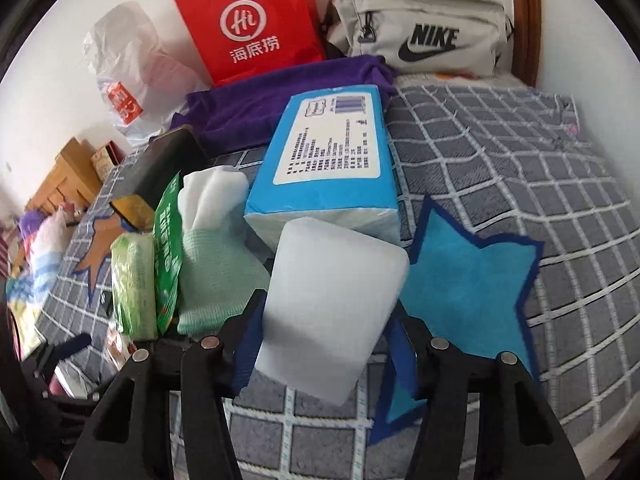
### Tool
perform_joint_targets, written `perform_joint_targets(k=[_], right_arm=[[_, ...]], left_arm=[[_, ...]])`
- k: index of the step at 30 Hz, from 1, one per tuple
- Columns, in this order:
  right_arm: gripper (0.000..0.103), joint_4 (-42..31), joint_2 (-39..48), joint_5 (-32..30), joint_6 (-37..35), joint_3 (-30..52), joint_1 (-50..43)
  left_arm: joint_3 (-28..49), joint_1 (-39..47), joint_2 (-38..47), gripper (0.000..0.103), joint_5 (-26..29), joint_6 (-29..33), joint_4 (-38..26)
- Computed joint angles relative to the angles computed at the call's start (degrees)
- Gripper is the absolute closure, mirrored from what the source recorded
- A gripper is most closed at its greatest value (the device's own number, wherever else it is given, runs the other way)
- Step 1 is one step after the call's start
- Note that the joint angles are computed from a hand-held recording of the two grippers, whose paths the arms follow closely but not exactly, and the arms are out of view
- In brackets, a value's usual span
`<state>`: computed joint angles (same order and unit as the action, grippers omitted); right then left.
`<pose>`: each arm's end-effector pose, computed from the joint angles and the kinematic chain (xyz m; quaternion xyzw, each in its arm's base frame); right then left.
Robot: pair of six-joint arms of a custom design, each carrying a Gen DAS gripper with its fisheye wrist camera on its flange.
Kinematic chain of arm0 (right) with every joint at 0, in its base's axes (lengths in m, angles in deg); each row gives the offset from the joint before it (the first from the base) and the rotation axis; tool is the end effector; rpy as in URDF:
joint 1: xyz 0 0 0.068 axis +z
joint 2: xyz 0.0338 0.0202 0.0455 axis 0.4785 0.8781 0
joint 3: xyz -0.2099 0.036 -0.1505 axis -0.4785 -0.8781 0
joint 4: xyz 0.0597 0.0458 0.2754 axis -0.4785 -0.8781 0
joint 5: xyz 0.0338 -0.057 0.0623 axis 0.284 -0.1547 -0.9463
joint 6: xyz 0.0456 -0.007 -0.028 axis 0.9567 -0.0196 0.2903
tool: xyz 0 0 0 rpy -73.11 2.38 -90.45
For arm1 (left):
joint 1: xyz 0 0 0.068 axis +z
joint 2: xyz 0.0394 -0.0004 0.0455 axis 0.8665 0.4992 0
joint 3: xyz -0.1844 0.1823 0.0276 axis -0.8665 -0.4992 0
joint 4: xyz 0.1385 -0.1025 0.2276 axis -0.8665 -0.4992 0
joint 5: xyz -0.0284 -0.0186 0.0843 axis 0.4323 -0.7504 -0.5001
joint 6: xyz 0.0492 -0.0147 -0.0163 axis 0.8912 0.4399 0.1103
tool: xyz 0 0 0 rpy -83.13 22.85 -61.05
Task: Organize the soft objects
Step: 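Grasp the orange-print sachet with the left gripper while the right grasps the white sponge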
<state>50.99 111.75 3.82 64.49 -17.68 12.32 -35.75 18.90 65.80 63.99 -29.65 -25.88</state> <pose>0.1981 -0.0438 0.0657 -0.0359 0.9474 0.1119 0.2978 0.1397 -0.1068 0.0531 0.0045 0.9682 0.0023 0.2502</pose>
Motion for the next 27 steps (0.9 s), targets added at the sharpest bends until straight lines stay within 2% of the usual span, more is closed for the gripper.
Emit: perform_joint_targets(k=[3,7,9,11,16,21,27], right_arm=[[0.047,-4.57,-8.53,1.12,-5.14,-3.07,-1.98],[0.047,-11.33,-12.53,-1.55,-12.4,-4.11,-8.12],[0.047,-12.33,-12.93,-2.41,-14.74,-4.79,-10.63],[0.047,-12.65,-12.95,-3.04,-16.5,-5.52,-12.38],[0.047,-11.13,-12.03,-2.27,-15.69,-6.02,-11.94],[0.047,-13.4,-13.54,-2.57,-15.66,-5.52,-11.93],[0.047,-18.36,-18.53,-3.6,-15.52,-5.25,-11.75]], left_arm=[[1.82,-1.15,4.57,0.002,0.11,0.04,2.13],[1.9,-3.08,6.07,0.004,-1.23,-0.52,4.39],[1.6,-3.84,5.57,0.016,-2.33,-1.04,4.76],[1.45,-4.36,4.52,0.036,-2.82,-1.51,4.02],[1.47,-2.83,1.78,0.055,-1.63,-0.69,0.62],[0.48,-0.32,-2.52,0.059,0.61,-0.64,-2.59],[-1.42,3.13,-12.1,0.059,2.51,-0.19,-8.25]])
